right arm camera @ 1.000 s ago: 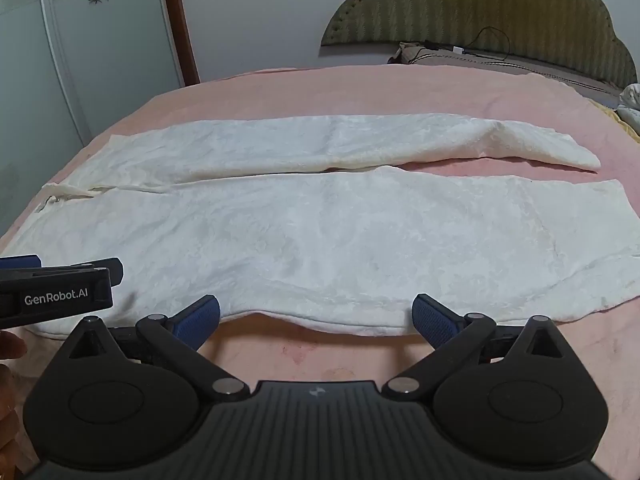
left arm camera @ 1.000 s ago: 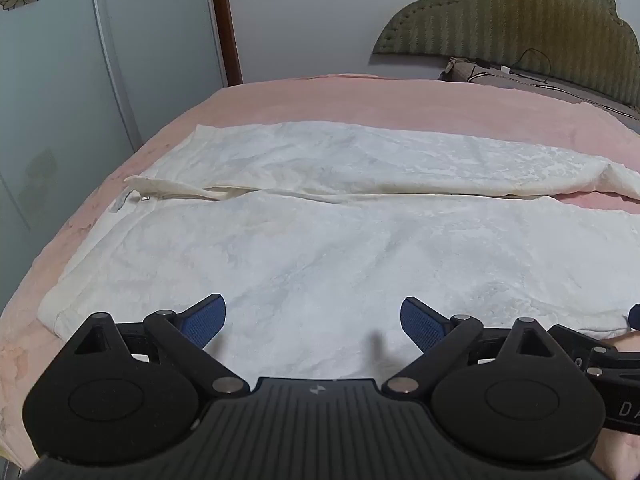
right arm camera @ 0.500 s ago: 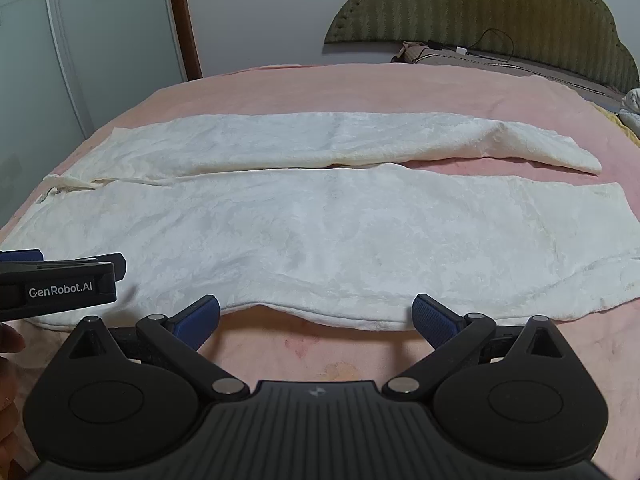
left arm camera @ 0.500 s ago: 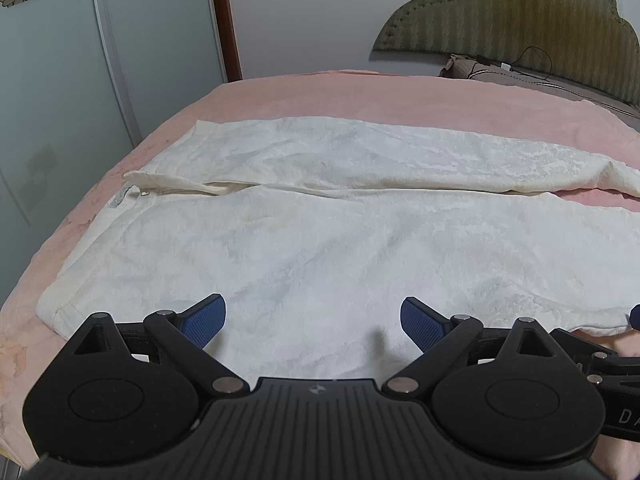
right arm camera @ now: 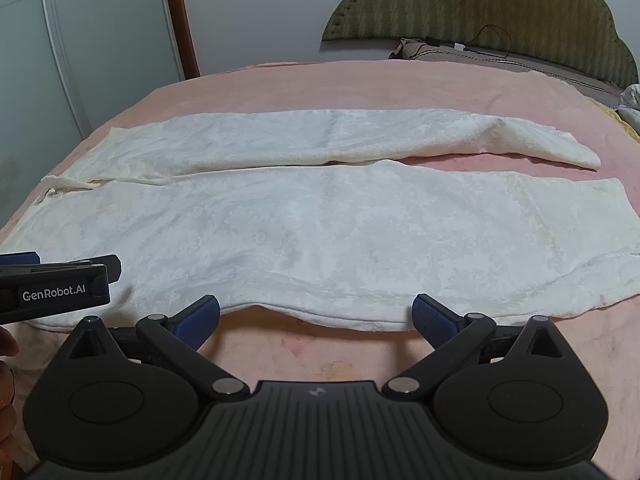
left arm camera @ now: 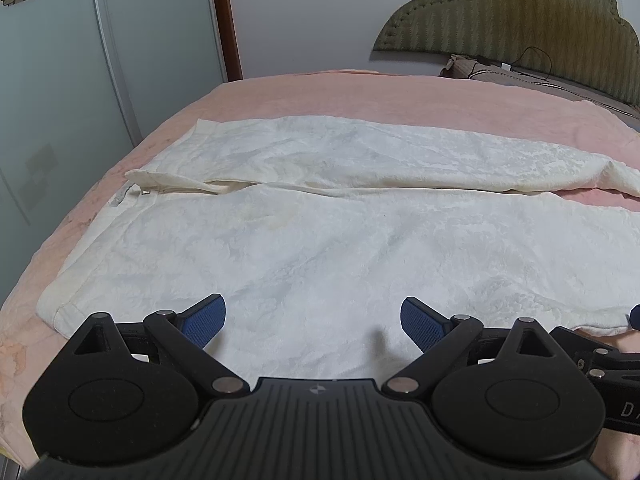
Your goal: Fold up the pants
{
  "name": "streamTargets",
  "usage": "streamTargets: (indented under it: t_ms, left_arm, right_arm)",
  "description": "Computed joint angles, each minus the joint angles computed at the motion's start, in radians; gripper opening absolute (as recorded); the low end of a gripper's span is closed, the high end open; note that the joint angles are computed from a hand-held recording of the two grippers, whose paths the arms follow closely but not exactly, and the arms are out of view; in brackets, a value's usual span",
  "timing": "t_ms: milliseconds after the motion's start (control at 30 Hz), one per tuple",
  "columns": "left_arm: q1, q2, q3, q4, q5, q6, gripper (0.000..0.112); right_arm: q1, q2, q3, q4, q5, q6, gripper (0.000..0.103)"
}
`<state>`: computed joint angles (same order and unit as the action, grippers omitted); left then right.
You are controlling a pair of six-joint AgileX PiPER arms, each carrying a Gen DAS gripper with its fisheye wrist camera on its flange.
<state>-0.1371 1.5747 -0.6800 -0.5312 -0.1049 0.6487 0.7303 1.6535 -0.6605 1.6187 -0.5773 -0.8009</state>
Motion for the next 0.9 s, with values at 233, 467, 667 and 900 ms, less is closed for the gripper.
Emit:
streamTargets:
  t_ms: [233,467,667,900]
  left_arm:
    - [-0.006,-0.001,0.000,-0.123,-0.002,0.114,0.097]
    - [-0.003,-0.006,-0.001,-0.108,0.005,0.101,0.097]
    - [0.011,-0.005,-0.008,0.019,0.022,-0.022,0.097]
    - [0.012,-0.005,-0.008,0.018,0.022,-0.021,0.097]
  right_arm:
    - [-0.004,0.003,-0.004,0.000,0.006,-0.002,0.103]
    - [-0.006,0.005,-0.005,-0.003,0.009,0.001,0.103]
    - [-0.008,0.011,-0.007,-0.016,0.016,0.010,0.103]
    - [-0.010,0.010,-0.007,-0.020,0.021,0.010,0.103]
